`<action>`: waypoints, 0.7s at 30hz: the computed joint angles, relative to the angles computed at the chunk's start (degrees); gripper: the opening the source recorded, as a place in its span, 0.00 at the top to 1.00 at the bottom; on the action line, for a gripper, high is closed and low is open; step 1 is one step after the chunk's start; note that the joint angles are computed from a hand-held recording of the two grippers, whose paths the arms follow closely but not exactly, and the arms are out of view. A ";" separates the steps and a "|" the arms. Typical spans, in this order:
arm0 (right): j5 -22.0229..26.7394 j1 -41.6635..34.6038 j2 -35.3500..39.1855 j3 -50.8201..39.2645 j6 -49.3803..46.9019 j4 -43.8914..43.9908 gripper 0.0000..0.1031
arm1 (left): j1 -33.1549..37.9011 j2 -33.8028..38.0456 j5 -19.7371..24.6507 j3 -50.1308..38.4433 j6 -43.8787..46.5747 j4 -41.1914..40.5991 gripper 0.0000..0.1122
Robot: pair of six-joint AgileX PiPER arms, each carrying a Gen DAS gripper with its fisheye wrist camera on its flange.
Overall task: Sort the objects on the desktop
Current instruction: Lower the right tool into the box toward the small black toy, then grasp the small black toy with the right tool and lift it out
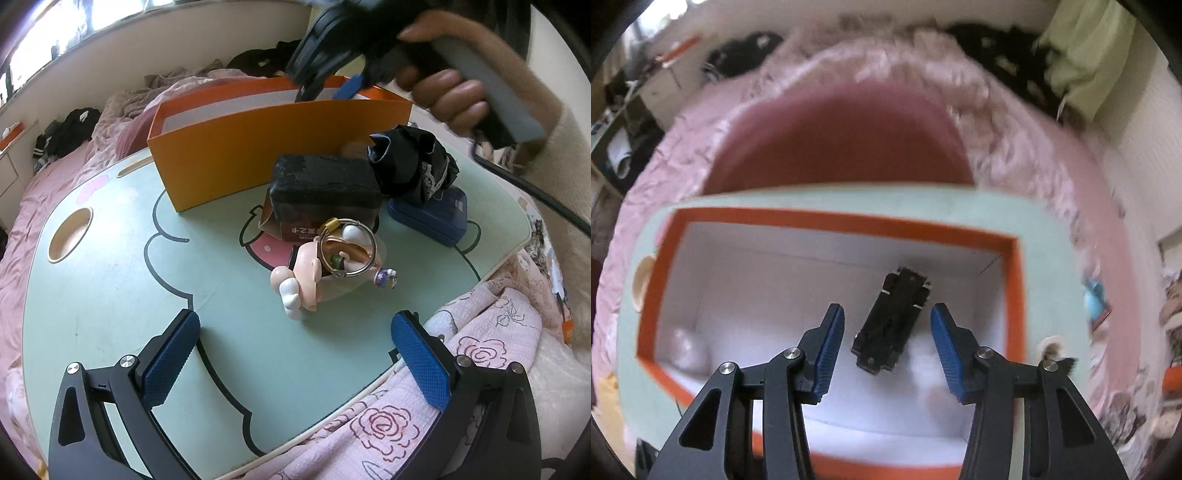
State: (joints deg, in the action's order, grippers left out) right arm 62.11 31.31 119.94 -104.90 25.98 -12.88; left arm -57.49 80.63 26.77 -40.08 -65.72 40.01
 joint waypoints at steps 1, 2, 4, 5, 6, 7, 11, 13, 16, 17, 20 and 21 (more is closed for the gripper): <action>1.69 0.85 1.48 -1.85 0.86 -2.70 0.54 | -0.09 0.03 0.09 -0.01 -0.26 0.27 0.08; 3.27 1.44 2.94 -3.67 0.68 -4.83 0.54 | -0.11 0.02 0.08 0.03 -0.36 0.34 0.08; 6.21 3.64 5.75 -6.05 -0.17 -9.82 0.54 | -0.22 0.00 0.11 0.06 -0.55 0.49 0.08; 6.59 5.02 6.49 -5.90 -0.65 -12.72 0.55 | -0.17 0.02 0.08 0.05 -0.48 0.47 0.08; 4.85 5.57 5.37 -3.46 -1.11 -13.34 0.69 | -0.19 0.05 0.08 0.03 -0.47 0.45 0.08; 4.17 5.70 5.09 -2.92 -1.84 -12.94 0.74 | -0.19 0.05 0.08 0.03 -0.47 0.45 0.08; 3.00 6.06 4.32 -1.91 -1.39 -13.21 0.75 | -0.24 0.08 0.11 -0.01 -0.61 0.55 0.08; -2.15 3.98 1.66 2.11 -2.48 -8.63 0.75 | -0.23 0.13 0.10 -0.05 -0.64 0.60 0.08; -11.09 -0.11 -3.25 8.38 -6.08 1.71 0.75 | -0.27 0.18 0.15 -0.14 -0.70 0.63 0.08; -13.80 -0.27 -5.31 10.87 -5.31 1.46 0.75 | -0.30 0.20 0.20 -0.20 -0.68 0.61 0.08; -20.78 0.66 -12.63 17.77 -1.00 -2.34 0.75 | -0.16 0.21 0.11 -0.23 -0.44 0.43 0.08; -23.51 0.61 -16.22 20.60 -0.83 -1.55 0.75 | -0.16 0.21 0.09 -0.18 -0.51 0.51 0.08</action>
State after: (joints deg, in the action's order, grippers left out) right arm 38.60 31.91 103.72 -84.31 25.14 -14.43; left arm -57.65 80.84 26.86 -40.26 -66.23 40.52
